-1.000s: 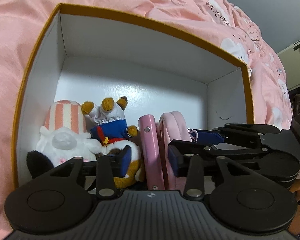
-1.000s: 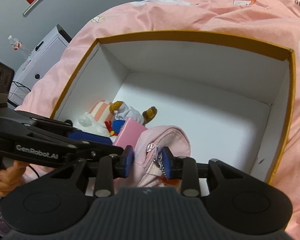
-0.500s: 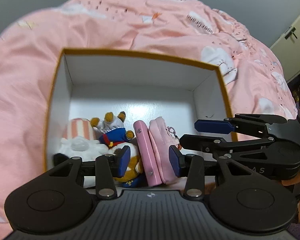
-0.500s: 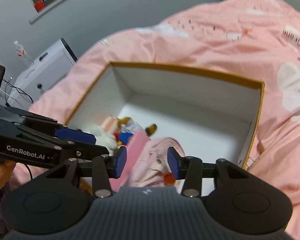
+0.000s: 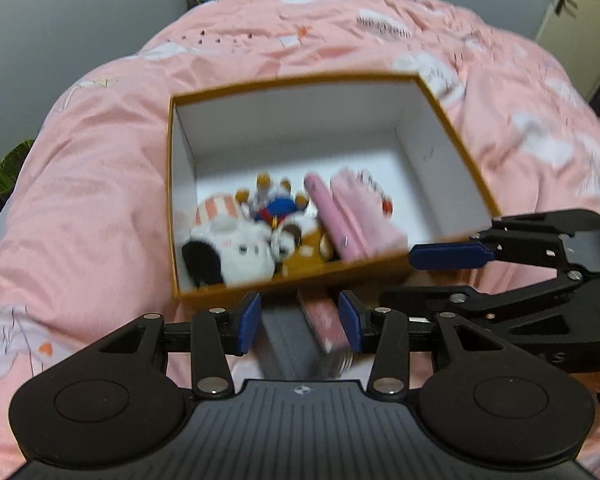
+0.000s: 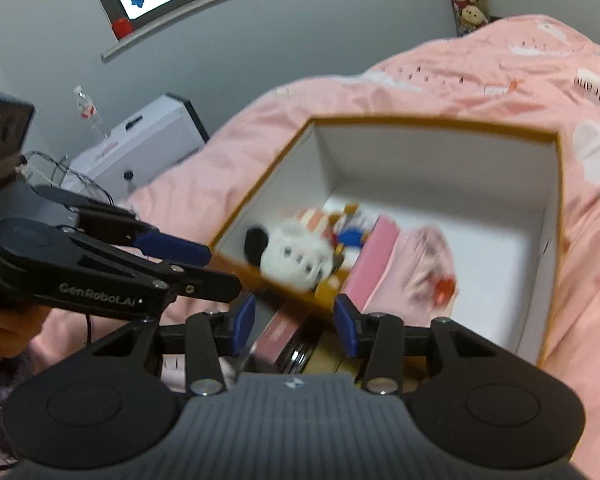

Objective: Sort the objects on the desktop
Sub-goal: 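Lower the card holder and pouch into the box and open both grippers, then grasp the grey box with the left gripper while the right grasps the photo-card box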

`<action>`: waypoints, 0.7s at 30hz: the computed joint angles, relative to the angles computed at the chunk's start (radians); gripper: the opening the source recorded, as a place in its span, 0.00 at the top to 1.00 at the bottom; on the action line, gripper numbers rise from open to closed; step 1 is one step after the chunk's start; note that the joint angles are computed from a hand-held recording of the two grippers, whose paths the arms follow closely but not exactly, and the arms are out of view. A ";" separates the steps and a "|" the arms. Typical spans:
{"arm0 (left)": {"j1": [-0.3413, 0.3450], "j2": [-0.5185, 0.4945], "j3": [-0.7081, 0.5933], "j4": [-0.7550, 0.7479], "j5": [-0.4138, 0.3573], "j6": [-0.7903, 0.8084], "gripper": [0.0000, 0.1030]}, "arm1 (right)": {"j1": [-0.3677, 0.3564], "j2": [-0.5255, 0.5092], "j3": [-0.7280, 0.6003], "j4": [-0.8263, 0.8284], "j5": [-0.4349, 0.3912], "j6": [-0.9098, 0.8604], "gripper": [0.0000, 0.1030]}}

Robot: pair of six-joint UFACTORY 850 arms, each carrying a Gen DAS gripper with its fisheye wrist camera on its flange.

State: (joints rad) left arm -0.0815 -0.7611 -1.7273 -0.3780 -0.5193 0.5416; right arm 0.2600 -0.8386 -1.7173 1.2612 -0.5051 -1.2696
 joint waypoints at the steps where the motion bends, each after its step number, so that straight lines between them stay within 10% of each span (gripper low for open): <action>1: -0.002 0.007 0.019 0.020 0.007 0.001 0.51 | 0.010 0.004 0.018 0.003 0.025 0.002 0.55; 11: -0.031 0.031 0.133 0.196 0.058 0.052 0.46 | 0.049 0.024 0.122 0.073 0.184 0.010 0.58; 21: -0.040 0.029 0.181 0.224 0.149 -0.005 0.45 | 0.042 0.018 0.131 0.210 0.143 -0.075 0.58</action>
State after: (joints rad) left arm -0.1212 -0.7326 -1.5463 -0.1543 -0.3702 0.5368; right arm 0.3024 -0.8202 -1.5866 1.4709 -0.3623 -1.3447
